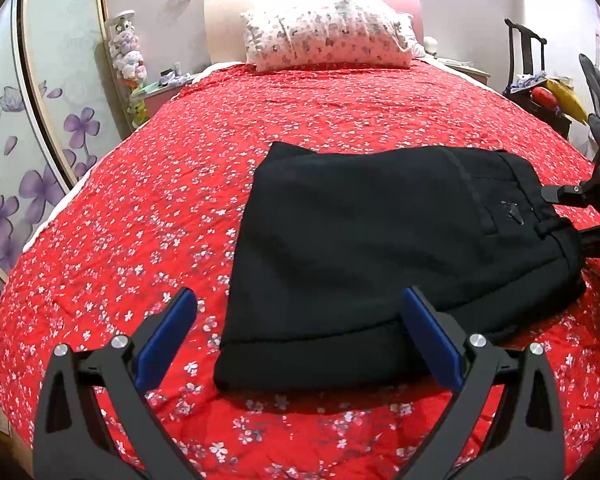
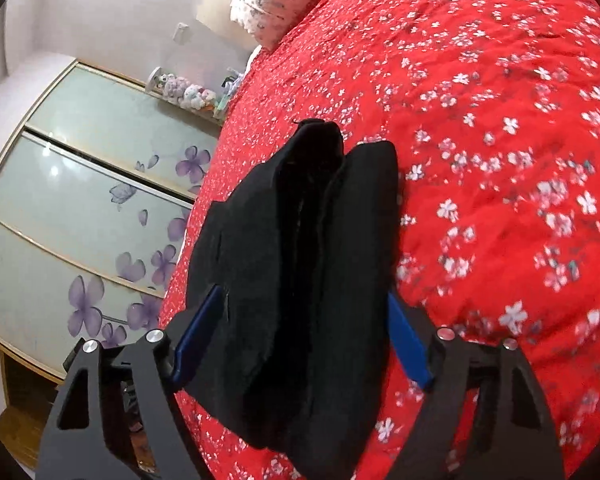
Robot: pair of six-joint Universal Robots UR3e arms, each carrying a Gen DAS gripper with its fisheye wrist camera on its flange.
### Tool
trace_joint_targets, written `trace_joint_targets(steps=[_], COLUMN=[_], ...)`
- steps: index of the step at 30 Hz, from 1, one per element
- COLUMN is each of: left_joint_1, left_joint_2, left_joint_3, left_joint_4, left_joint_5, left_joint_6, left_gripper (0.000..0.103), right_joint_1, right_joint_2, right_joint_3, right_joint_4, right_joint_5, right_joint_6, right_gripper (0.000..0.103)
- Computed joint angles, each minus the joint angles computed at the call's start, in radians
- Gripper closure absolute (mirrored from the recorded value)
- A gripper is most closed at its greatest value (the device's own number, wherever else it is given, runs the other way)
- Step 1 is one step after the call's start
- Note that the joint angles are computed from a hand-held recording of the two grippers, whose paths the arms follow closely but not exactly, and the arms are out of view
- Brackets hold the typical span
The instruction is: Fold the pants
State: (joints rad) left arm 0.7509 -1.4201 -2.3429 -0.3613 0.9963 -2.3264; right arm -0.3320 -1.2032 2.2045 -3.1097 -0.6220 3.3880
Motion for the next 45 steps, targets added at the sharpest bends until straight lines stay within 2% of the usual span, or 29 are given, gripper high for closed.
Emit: trace_joint_targets(steps=[3,6,11,14,17,21,26,30,34,36,37,38,40,42,44,45], left_joint_1=[0.015,0.036,0.083,0.106,0.114,0.079,0.042,0.001,-0.009,-0.013,-0.016,-0.019,-0.022,-0.026,-0.028,-0.031], left_joint_2=[0.002,0.007,0.007,-0.03,-0.08,-0.188,-0.253,-0.322,-0.38,-0.402,-0.412,-0.42,-0.444,-0.472,-0.509,-0.533], left_joint_3=[0.001,0.001,0.054,0.135,0.221,0.378,0.453,0.533,0.617,0.646,0.655,0.664,0.698,0.747,0.82,0.868], left_joint_4=[-0.003,-0.001,-0.08,-0.158,-0.217,-0.276,-0.301,-0.333,-0.431,-0.471,-0.481,-0.492,-0.544,-0.607,-0.7,-0.757], left_joint_5=[-0.009,-0.026,-0.074,-0.095,-0.11,-0.066,-0.051,-0.033,-0.045,-0.047,-0.046,-0.045,-0.049,-0.053,-0.065,-0.071], left_joint_6=[0.007,0.007,0.025,0.026,0.016,-0.035,-0.028,-0.024,-0.031,-0.026,-0.028,-0.028,-0.017,-0.01,0.004,0.012], left_gripper=[0.002,0.002,0.002,0.002,0.002,0.002,0.002,0.002,0.002,0.002,0.002,0.002,0.002,0.002,0.002,0.002], right_joint_1=[0.029,0.058,0.076,0.112,0.156,0.264,0.24,0.314,0.318,0.258,0.225,0.182,0.162,0.158,0.165,0.169], right_joint_2=[0.003,-0.001,-0.005,-0.024,-0.056,-0.098,-0.141,-0.151,-0.148,-0.13,-0.118,-0.087,-0.039,0.003,-0.029,-0.048], right_joint_3=[-0.033,-0.043,-0.035,-0.058,-0.07,-0.127,-0.087,-0.103,-0.086,-0.077,-0.073,-0.076,-0.087,-0.083,-0.07,-0.061], right_joint_4=[0.028,0.011,-0.066,-0.073,-0.071,0.014,0.07,0.052,0.004,0.022,0.029,0.042,0.026,-0.047,-0.068,-0.087], right_joint_5=[-0.039,-0.09,-0.12,-0.174,-0.253,-0.455,-0.444,-0.565,-0.557,-0.462,-0.405,-0.315,-0.251,-0.219,-0.232,-0.234], right_joint_6=[-0.024,-0.018,-0.007,-0.003,-0.025,-0.078,-0.07,-0.096,-0.133,-0.088,-0.072,-0.058,-0.051,-0.027,-0.034,-0.039], right_gripper=[0.024,0.035,0.055,0.06,0.06,0.06,0.052,0.052,0.056,0.052,0.047,0.044,0.041,0.048,0.059,0.06])
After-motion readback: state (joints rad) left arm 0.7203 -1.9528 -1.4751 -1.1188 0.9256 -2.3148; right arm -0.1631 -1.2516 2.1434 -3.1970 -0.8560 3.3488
